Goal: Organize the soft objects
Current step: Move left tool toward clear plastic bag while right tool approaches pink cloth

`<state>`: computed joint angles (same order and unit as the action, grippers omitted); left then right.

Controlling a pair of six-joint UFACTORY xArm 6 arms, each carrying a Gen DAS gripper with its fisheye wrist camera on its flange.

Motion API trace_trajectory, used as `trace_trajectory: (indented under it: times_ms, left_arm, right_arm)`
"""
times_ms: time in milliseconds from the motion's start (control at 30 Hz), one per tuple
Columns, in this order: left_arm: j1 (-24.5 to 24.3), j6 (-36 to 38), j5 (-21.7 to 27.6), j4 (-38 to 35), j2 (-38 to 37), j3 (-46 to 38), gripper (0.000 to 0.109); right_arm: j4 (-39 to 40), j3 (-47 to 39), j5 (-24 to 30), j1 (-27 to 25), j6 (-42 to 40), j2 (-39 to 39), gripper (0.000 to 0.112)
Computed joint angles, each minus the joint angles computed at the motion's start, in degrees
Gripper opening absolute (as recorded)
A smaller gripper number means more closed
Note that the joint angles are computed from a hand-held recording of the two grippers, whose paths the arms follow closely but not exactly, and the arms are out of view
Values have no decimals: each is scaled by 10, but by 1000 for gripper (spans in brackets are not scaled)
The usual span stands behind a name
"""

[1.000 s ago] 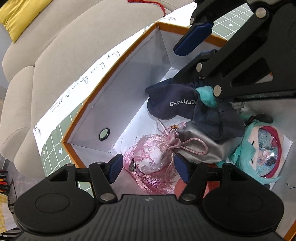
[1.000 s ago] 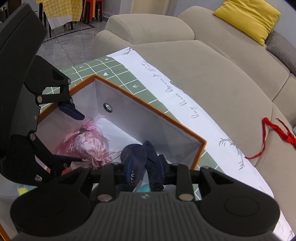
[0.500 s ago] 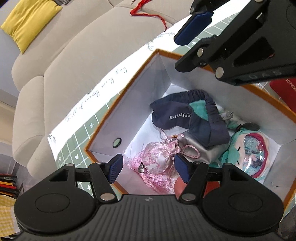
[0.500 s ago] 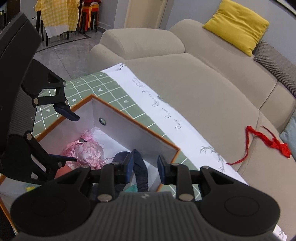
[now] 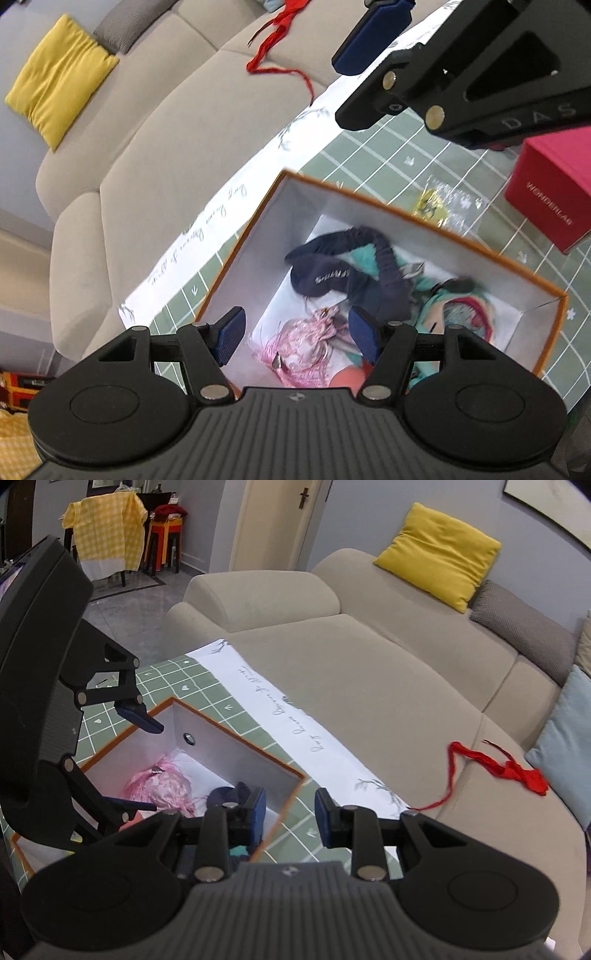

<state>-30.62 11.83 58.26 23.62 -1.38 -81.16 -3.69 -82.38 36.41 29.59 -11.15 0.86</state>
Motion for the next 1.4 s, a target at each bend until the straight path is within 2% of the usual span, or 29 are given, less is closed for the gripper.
trace_trajectory:
  times_ms: [400,600,800,1067,1400]
  left_arm:
    - [-73,-25,24,22,36,-56,82]
    - [-103,-20,36,35,66,-84,82]
    - [-121,-38,24,28,90,-98,84]
    - [-142,-27,34,28,133,-112,84]
    - [-139,3,44,6,178,-125,85]
  right_arm:
    - [4,117,-15,-71,-19,-121,28]
    - [30,181,-19,-120,-42,-186,29]
    - [74,239,-12,-177,-90,-242,32]
    - [145,296,-15,-256,-129,-268,32]
    - [215,356,-16,-322,-190,-254,37]
